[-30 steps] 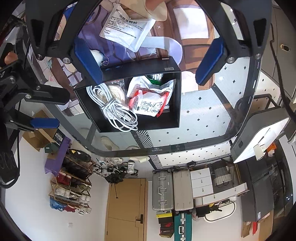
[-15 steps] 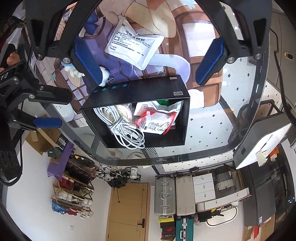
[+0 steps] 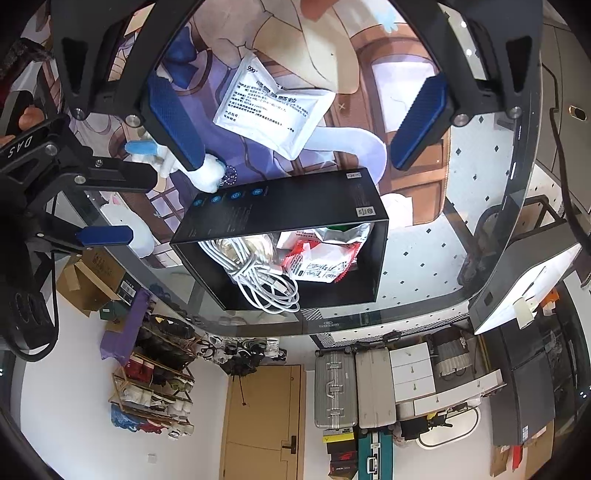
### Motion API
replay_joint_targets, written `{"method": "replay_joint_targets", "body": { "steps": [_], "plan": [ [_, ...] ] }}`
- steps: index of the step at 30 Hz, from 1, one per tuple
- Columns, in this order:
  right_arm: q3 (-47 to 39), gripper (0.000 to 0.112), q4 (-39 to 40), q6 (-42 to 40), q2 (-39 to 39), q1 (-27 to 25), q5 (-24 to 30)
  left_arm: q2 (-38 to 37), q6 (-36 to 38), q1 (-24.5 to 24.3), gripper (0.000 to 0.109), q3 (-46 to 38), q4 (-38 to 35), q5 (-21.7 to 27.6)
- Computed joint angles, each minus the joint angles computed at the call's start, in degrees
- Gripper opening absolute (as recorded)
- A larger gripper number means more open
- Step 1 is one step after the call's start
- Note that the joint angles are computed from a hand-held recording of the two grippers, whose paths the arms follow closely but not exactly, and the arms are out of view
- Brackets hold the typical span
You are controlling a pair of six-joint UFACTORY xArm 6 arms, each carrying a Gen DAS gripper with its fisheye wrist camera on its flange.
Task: Organize soft objects
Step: 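Withdraw both open grippers up from the box, then move the left gripper over the white bagged packet while the right approaches the plush toy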
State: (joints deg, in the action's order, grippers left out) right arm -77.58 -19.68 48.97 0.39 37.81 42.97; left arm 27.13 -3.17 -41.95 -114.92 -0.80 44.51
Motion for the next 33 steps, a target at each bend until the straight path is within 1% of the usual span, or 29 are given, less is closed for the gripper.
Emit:
{"method": "replay_joint_targets", "body": {
  "steps": [4,8,16,21,26,29,33],
  "plan": [
    [1.0,0.099,1.2,-0.8,-0.4,0.1,-0.7,-0.5,1.1,0.0,0.101,0.8,-0.9,-0.2],
    [0.9,0.099,0.4,-0.8,0.0,0.5,0.5,-1.4,2.7,-0.1,0.101,2.6,-2.3,-0.9],
    [0.2,0.099,2.2,-3.4,1.5,0.7,1.0,-2.0,5.1,-0.5,0.101,4.8,-3.4,-1.2],
    [0.0,0.099,1.9,-3.4,2.4,0.9,1.5,-2.4,7.4,-0.3,0.101,6.2,-4.8,-1.7],
    [0.3,0.099,2.2,-3.5,2.9,0.8,1.3,-1.7,10.1,-0.4,0.101,5.7,-5.7,-0.4],
    [-0.3,0.099,1.8,-3.9,3.6,0.9,2.8,-1.3,11.2,-0.1,0.101,5.1,-7.0,0.3],
    [-0.6,0.099,1.9,-4.6,4.2,1.0,3.3,-0.8,12.0,0.0,0.101,4.9,-7.4,0.8]
  ]
}}
